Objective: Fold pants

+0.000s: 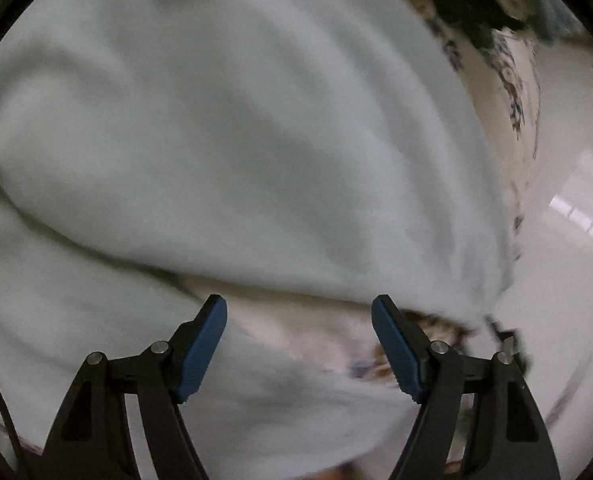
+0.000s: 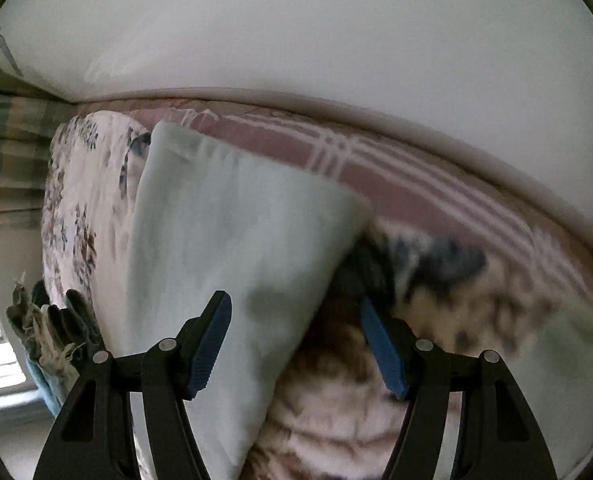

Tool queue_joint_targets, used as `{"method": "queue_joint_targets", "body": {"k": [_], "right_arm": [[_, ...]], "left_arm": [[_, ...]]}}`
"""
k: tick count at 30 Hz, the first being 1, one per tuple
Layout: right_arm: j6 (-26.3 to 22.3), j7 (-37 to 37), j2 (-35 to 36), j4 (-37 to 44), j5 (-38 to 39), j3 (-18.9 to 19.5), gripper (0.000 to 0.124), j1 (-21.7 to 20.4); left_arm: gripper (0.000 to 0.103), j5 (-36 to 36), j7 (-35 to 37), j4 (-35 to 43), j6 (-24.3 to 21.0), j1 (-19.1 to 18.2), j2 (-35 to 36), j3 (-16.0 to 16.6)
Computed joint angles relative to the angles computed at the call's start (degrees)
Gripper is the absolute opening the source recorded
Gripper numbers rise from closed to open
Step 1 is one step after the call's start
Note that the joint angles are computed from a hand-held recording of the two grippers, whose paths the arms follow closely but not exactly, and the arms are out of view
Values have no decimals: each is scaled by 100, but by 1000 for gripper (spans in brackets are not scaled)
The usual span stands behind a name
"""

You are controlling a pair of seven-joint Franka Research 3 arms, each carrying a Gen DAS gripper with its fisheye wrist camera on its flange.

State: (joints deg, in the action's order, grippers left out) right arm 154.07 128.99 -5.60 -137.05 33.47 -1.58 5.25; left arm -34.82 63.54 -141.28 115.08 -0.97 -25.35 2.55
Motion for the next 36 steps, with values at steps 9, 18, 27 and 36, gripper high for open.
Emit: {"method": "queue_joint_targets", "body": {"k": [9, 18, 27, 36], "right_arm": [[214, -743, 397, 296, -338, 100, 20, 135], [-26, 880, -835, -202, -2224, 380, 13, -97], [-946, 986, -1639, -962, -2196, 388, 12, -256], [-2487, 457, -1307, 117, -2866, 529, 70, -137]], "left_arm": [[19, -350, -1427, -196, 1254, -61, 285, -388], [12, 545, -1405, 27, 964, -316, -187, -253], [13, 507, -925, -328, 858, -452, 11, -150], [45, 1001, -382, 440, -324, -416, -195, -255]]}}
